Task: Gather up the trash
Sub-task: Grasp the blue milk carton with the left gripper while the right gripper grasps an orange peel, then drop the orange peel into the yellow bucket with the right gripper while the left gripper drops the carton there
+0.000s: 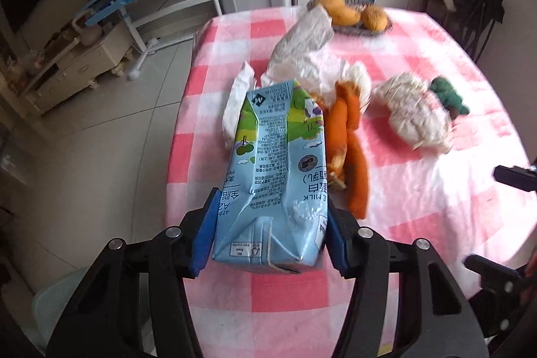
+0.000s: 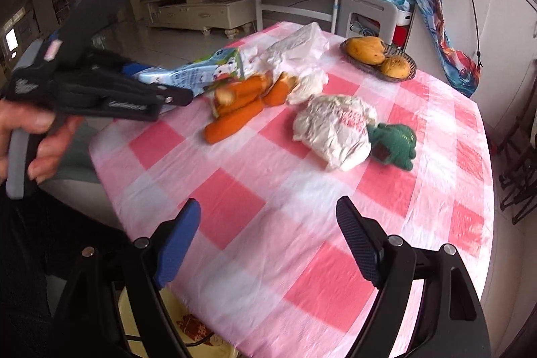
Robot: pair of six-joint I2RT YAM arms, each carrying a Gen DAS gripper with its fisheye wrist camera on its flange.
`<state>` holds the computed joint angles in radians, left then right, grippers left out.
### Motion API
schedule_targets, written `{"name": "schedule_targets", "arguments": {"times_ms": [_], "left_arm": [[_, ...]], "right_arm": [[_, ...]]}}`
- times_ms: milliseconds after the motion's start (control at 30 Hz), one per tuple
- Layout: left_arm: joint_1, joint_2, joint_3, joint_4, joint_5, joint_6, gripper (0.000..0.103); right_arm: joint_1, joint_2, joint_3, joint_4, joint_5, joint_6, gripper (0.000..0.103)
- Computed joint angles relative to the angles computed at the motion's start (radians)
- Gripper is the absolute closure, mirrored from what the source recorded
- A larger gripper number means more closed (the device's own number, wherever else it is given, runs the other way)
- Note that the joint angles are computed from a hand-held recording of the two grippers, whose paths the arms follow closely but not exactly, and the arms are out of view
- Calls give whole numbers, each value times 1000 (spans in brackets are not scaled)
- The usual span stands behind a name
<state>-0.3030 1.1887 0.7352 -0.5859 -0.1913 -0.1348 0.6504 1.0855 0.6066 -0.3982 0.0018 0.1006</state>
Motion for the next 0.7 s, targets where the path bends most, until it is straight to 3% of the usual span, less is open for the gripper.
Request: {"name": "schedule_targets", "arguments": {"times_ms": [200, 267, 333, 400, 500, 700], "left_arm": [[52, -106, -11, -19, 72, -77, 49], [96, -131, -8, -21, 117, -109, 49], [141, -151, -7, -23, 154, -135, 49], [169, -160, -11, -18, 170, -143, 49], [181, -170, -15, -19, 186, -148, 49], [178, -162, -5, -12, 207, -149, 49]], "right_arm": [[-46, 53, 23, 72, -123, 32, 24], [-9, 93, 44, 93, -115, 47, 24], [21, 156, 77, 119, -104, 66, 30], [41, 229, 121, 130, -97, 98, 44], [35, 319, 171, 163, -111, 147, 54], [34, 458, 263, 180, -99, 190, 59]]}}
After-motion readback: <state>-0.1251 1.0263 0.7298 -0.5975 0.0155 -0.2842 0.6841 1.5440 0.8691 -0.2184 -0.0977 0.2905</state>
